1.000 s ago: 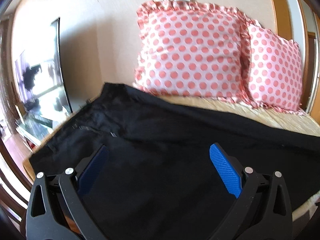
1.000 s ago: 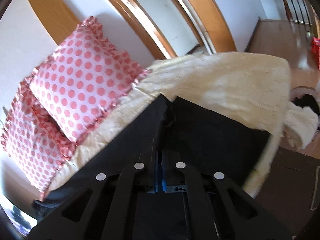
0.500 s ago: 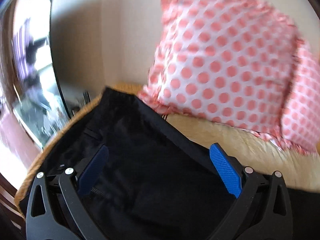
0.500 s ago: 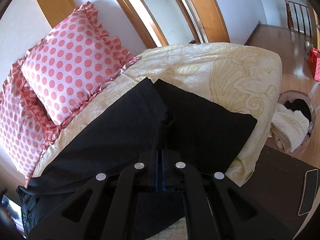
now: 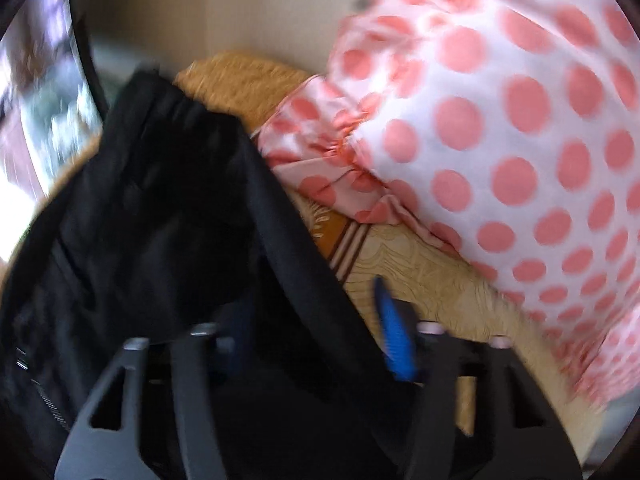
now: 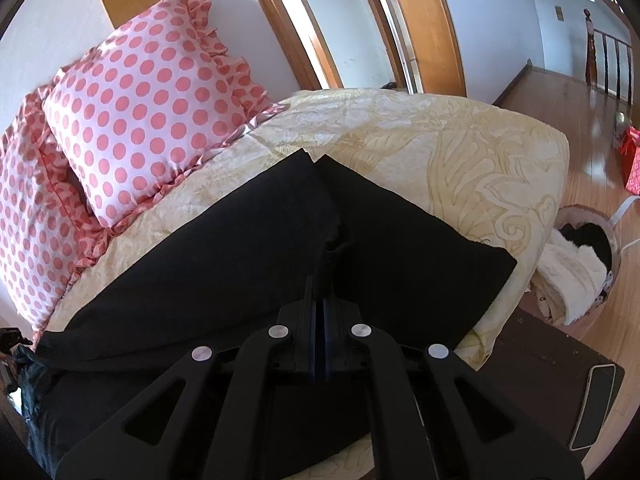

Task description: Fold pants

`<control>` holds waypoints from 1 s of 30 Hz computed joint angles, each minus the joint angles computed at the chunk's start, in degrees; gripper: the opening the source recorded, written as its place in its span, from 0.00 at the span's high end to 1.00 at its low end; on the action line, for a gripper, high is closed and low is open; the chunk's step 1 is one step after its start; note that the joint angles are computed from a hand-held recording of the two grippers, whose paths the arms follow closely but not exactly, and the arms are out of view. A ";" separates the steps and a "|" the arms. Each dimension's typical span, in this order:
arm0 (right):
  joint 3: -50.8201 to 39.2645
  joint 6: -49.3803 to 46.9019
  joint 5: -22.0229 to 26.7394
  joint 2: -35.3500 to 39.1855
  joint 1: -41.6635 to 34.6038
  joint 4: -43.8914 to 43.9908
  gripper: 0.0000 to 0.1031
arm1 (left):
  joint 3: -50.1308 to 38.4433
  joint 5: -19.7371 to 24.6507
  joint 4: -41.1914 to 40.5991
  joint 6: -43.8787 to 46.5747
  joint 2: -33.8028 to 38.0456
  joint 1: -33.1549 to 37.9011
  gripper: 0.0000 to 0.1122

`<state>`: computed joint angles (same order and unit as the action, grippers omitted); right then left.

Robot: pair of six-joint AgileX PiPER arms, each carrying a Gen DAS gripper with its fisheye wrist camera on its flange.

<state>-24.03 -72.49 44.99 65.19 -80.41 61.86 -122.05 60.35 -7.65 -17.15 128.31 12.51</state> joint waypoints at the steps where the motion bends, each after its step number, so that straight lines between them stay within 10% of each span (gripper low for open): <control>1: -0.09 -0.01 0.03 0.15 0.11 0.09 0.98 | 3.08 -2.50 -2.47 0.30 -1.26 1.22 0.84; 14: -8.52 1.50 6.76 2.90 -1.32 3.93 0.98 | 46.41 -17.38 -21.80 31.88 -41.27 14.55 0.96; 23: -11.35 2.83 9.27 2.37 -4.72 2.96 0.98 | 73.53 -4.03 -39.75 65.94 -68.95 44.56 0.95; 30: -9.63 1.96 9.19 5.44 -8.51 -0.12 0.98 | 89.40 1.92 -43.67 84.78 -75.48 63.03 0.96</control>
